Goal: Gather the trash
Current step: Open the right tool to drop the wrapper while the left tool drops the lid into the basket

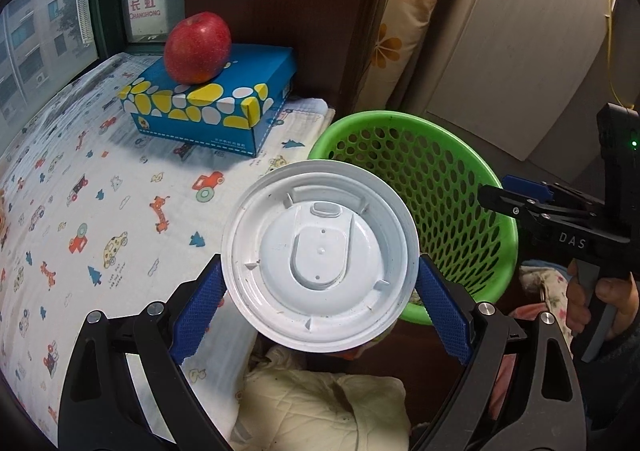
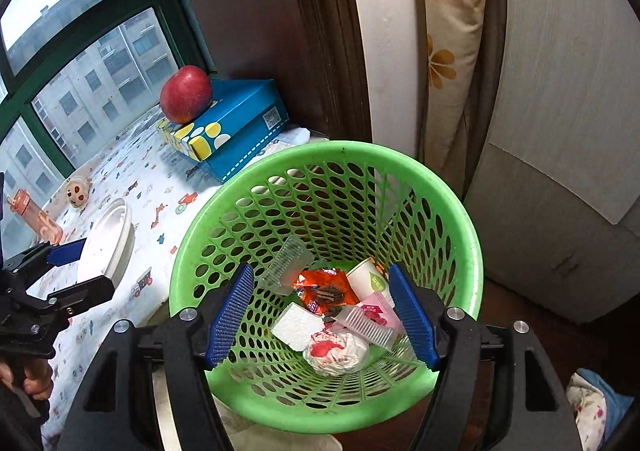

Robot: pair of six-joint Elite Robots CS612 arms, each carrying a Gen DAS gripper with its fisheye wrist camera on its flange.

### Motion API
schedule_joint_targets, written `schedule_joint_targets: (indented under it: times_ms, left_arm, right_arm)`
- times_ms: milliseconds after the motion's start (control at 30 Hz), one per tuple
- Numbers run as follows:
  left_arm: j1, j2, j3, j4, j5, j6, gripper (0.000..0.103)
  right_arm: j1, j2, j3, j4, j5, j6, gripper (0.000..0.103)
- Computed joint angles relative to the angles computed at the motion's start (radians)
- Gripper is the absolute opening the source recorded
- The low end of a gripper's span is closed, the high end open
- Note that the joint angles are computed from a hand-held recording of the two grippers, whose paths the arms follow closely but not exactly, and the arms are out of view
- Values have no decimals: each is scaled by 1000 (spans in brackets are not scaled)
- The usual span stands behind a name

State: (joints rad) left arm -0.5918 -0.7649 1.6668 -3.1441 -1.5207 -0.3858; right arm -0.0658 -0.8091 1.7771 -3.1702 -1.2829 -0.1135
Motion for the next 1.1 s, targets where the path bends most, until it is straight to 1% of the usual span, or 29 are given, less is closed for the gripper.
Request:
schedule_joint_targets:
  times_ms: [267, 433, 533, 633, 733, 833, 1000, 1100]
  left_arm:
    - [-16, 39, -79, 72, -41, 23, 91]
    - [-20, 58, -112, 104, -67, 21, 92]
    - [-21, 64, -121, 108, -78, 18, 92]
    - [-20, 69, -122, 95, -93, 8, 92]
    - [-15, 71, -122, 81, -114, -7, 95]
    - [-17, 68, -114, 64, -108, -8, 95]
    - [-16, 47, -79, 22, -77, -22, 95]
    - [-17, 27, -45, 1, -31, -33, 95]
  right_arm:
    - [-22, -13, 30, -36, 27, 20, 74]
    - [-34, -21, 50, -52, 48, 31, 74]
    - [-38, -22, 57, -56, 50, 37, 74]
    - [-42, -23, 63, -58, 53, 44, 74]
    - [-44, -23, 66, -59, 56, 51, 75]
    - [-45, -25, 69, -58, 59, 55, 75]
    - [-41, -28, 73, -62, 74, 50, 75]
    - [-35, -31, 79, -70, 87, 47, 75]
